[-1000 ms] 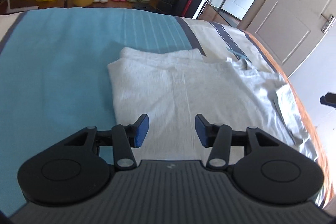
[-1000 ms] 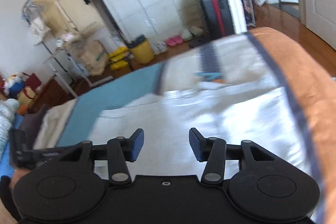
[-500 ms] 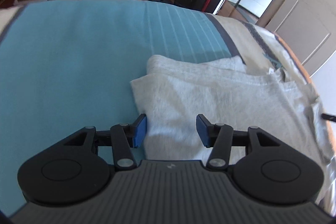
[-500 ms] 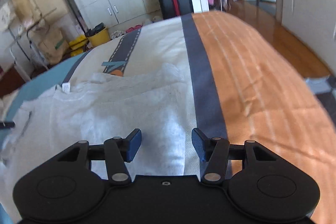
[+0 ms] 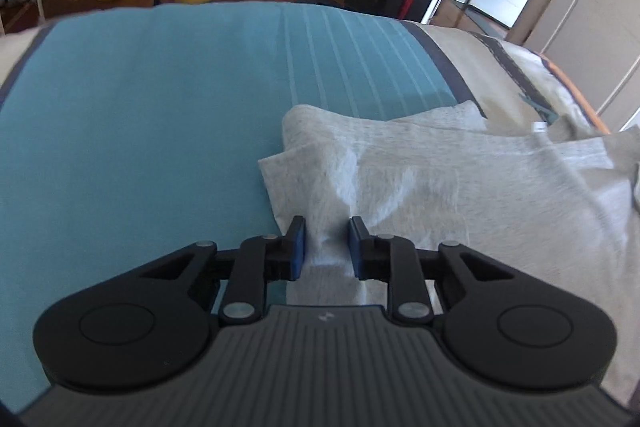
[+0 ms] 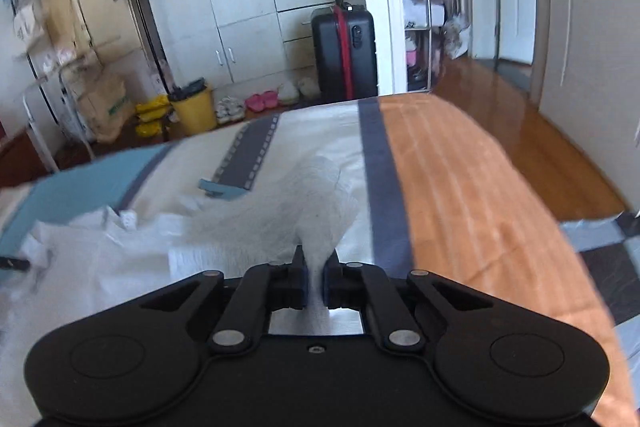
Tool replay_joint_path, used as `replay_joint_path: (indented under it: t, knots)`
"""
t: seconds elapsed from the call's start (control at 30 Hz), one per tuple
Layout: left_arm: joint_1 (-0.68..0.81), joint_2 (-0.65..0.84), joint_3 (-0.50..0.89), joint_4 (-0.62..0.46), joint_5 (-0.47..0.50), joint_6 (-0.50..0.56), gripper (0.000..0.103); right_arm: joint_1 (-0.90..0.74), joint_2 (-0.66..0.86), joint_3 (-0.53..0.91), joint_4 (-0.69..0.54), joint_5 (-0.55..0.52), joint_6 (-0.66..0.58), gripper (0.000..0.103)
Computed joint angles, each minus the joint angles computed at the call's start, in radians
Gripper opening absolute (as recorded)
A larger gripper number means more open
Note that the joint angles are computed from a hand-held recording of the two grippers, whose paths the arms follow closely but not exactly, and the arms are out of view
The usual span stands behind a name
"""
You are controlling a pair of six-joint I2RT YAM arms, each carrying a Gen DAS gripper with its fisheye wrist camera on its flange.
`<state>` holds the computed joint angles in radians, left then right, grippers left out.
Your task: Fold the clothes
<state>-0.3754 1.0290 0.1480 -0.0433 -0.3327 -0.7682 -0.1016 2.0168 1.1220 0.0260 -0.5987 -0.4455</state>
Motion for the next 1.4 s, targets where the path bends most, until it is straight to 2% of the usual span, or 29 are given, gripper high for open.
replay_joint_path:
  t: [0.1, 0.2, 0.23, 0.27, 0.3, 0.33, 0.37, 0.4, 0.47, 0.5, 0.6, 0.73, 0.8, 0.87, 0.9, 0.93, 0.97, 1.0, 1.1, 1.23, 1.3, 1.4]
  knots:
    - [-0.054, 0.064, 0.019, 0.016, -0.076, -0.015, 0.022, 0.022, 0.045, -0.004, 0.044, 0.106, 0.003, 0.006]
    - [-0.106, 0.118, 0.044, 0.013, -0.15, -0.035, 0.024, 0.022, 0.15, 0.051, 0.055, 0.114, 0.096, 0.01]
    - [-0.132, 0.114, 0.059, -0.024, -0.179, -0.057, 0.024, 0.021, 0.152, 0.035, 0.087, 0.115, 0.107, 0.011]
    - [-0.164, 0.092, 0.072, -0.071, -0.209, -0.082, 0.025, 0.017, 0.134, 0.015, 0.1, 0.122, 0.113, 0.029]
    - [-0.21, 0.037, 0.085, -0.138, -0.241, -0.113, 0.026, 0.009, 0.108, 0.004, 0.083, 0.126, 0.119, 0.042]
    - [-0.257, -0.012, 0.1, -0.204, -0.274, -0.146, 0.03, -0.005, 0.081, -0.005, 0.054, 0.114, 0.118, 0.043]
    - [-0.306, -0.056, 0.116, -0.263, -0.307, -0.18, 0.04, -0.029, 0.053, -0.008, 0.008, 0.08, 0.105, 0.044]
    - [-0.354, -0.094, 0.13, -0.306, -0.327, -0.209, 0.047, -0.055, 0.028, -0.008, -0.048, 0.046, 0.09, 0.049]
    - [-0.429, -0.142, 0.156, -0.364, -0.332, -0.262, 0.052, -0.108, 0.001, 0.009, -0.181, -0.008, 0.052, 0.06]
    - [-0.461, -0.148, 0.168, -0.377, -0.328, -0.284, 0.052, -0.134, -0.007, 0.022, -0.252, -0.03, 0.029, 0.06]
    - [-0.515, -0.077, 0.2, -0.326, -0.267, -0.322, 0.053, -0.196, -0.011, 0.041, -0.383, -0.064, -0.002, 0.06]
    - [-0.623, 0.099, 0.242, -0.236, -0.218, -0.421, 0.054, -0.225, 0.01, 0.054, -0.482, -0.077, -0.006, 0.06]
    - [-0.662, 0.181, 0.276, -0.243, -0.194, -0.46, 0.054, -0.215, 0.02, 0.036, -0.465, -0.05, -0.003, 0.063]
    - [-0.692, 0.244, 0.311, -0.281, -0.173, -0.492, 0.054, -0.203, 0.026, -0.022, -0.365, -0.025, 0.037, 0.066]
    - [-0.705, 0.236, 0.31, -0.3, -0.179, -0.507, 0.054, -0.199, 0.017, -0.071, -0.282, -0.027, 0.048, 0.065]
    - [-0.714, 0.207, 0.301, -0.316, -0.187, -0.517, 0.054, -0.193, 0.004, -0.113, -0.221, -0.033, 0.039, 0.058]
    - [-0.718, 0.161, 0.29, -0.33, -0.189, -0.507, 0.054, -0.183, -0.017, -0.143, -0.191, -0.042, 0.005, 0.016]
    - [-0.721, 0.114, 0.281, -0.346, -0.19, -0.497, 0.054, -0.172, -0.039, -0.173, -0.162, -0.051, -0.029, 0.009]
    - [-0.731, -0.026, 0.261, -0.402, -0.194, -0.469, 0.054, -0.12, -0.164, -0.294, -0.041, -0.028, -0.007, 0.009]
    - [-0.738, -0.167, 0.26, -0.539, -0.259, -0.468, 0.054, 0.02, -0.432, -0.461, 0.053, -0.012, 0.118, 0.009]
    - [-0.714, -0.276, 0.241, -0.602, -0.272, -0.49, 0.054, 0.161, -0.583, -0.531, 0.074, 0.055, 0.184, 0.008]
    - [-0.644, -0.439, 0.211, -0.645, -0.269, -0.457, 0.054, 0.457, -0.775, -0.61, 0.09, 0.253, 0.285, 0.008]
